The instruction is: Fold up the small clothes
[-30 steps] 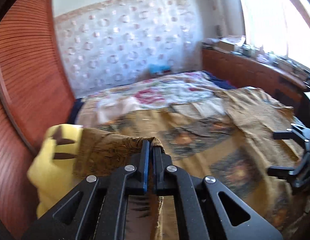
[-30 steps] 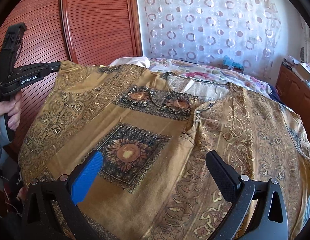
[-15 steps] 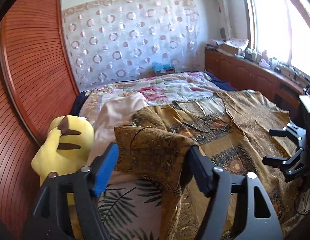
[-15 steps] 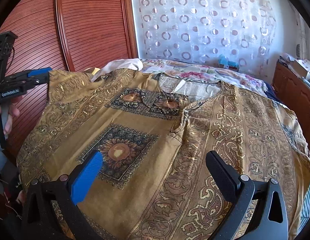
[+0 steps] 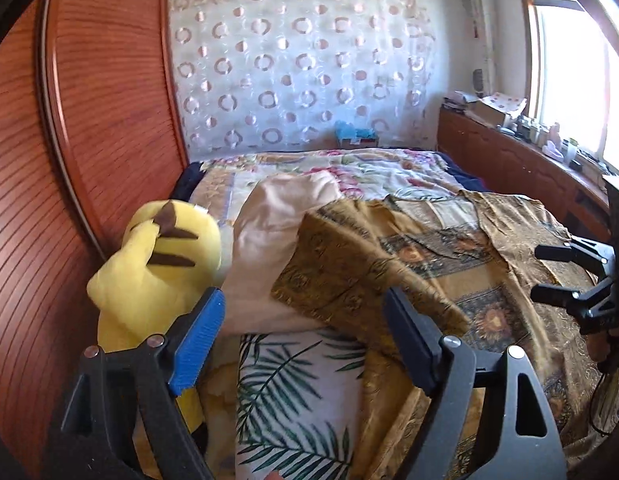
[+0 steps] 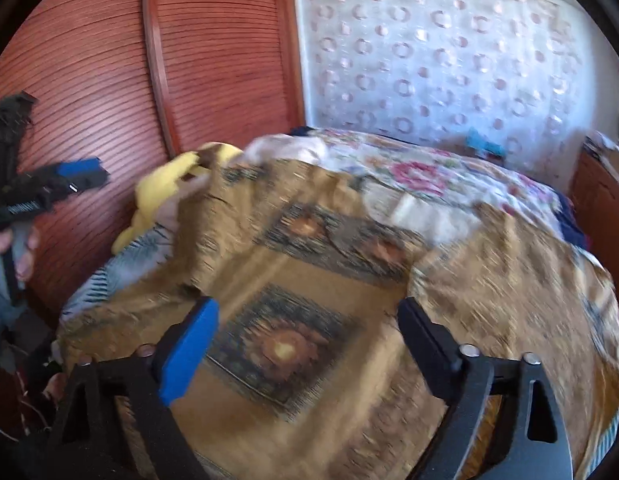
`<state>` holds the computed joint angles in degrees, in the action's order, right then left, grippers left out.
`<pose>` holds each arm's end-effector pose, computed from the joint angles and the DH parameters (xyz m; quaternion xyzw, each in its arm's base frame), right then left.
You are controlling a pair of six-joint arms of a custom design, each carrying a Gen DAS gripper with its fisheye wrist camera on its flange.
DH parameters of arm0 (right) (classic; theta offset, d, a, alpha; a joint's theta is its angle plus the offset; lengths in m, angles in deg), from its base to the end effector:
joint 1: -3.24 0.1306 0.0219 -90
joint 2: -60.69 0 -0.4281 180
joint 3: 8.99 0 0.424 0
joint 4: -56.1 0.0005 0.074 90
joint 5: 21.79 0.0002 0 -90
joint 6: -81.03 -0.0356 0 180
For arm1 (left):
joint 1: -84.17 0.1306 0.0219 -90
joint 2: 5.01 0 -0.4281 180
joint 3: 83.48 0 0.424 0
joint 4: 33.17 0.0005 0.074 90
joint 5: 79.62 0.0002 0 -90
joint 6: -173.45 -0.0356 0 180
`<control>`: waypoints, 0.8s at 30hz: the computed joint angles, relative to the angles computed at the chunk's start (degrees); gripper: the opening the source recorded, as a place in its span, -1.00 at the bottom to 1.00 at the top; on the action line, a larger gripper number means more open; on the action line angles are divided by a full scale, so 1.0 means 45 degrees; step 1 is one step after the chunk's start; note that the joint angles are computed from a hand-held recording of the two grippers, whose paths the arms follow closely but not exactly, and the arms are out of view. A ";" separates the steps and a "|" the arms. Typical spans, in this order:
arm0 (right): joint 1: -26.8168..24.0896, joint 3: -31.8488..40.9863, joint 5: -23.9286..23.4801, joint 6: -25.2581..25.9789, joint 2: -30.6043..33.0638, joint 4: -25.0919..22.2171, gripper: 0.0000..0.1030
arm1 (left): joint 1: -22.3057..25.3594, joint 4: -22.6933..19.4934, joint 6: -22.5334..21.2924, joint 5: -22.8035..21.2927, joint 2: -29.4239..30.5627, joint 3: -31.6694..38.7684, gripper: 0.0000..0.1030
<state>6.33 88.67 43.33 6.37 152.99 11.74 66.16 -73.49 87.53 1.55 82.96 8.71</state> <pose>0.5421 0.0438 0.5309 -0.2327 0.8552 0.1485 0.4387 0.4939 -0.1553 0.5251 0.0731 0.8864 -0.0192 0.4566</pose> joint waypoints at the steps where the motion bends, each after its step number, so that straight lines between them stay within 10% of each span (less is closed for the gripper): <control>1: 0.0135 0.0196 -0.0111 0.0107 0.0150 -0.0072 0.59 | 0.0044 0.0052 0.0074 -0.0012 -0.0052 -0.0131 0.59; 12: 0.2034 0.3089 -0.1038 0.2098 0.2567 -0.1845 0.15 | 0.0859 0.0329 0.0687 0.0242 -0.0638 -0.1190 0.59; 20: 0.2996 0.5522 0.1623 0.2934 0.4968 -0.3180 0.14 | 0.1227 0.0316 0.0765 0.0485 -0.0828 -0.1592 0.59; 24: 0.3256 0.5540 0.2622 0.3292 0.5208 -0.2758 -0.18 | 0.1290 0.0355 0.0785 0.0604 -0.0787 -0.1655 0.59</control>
<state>20.99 113.60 55.13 21.19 176.42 -0.67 71.97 -71.90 91.06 4.27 79.42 1.26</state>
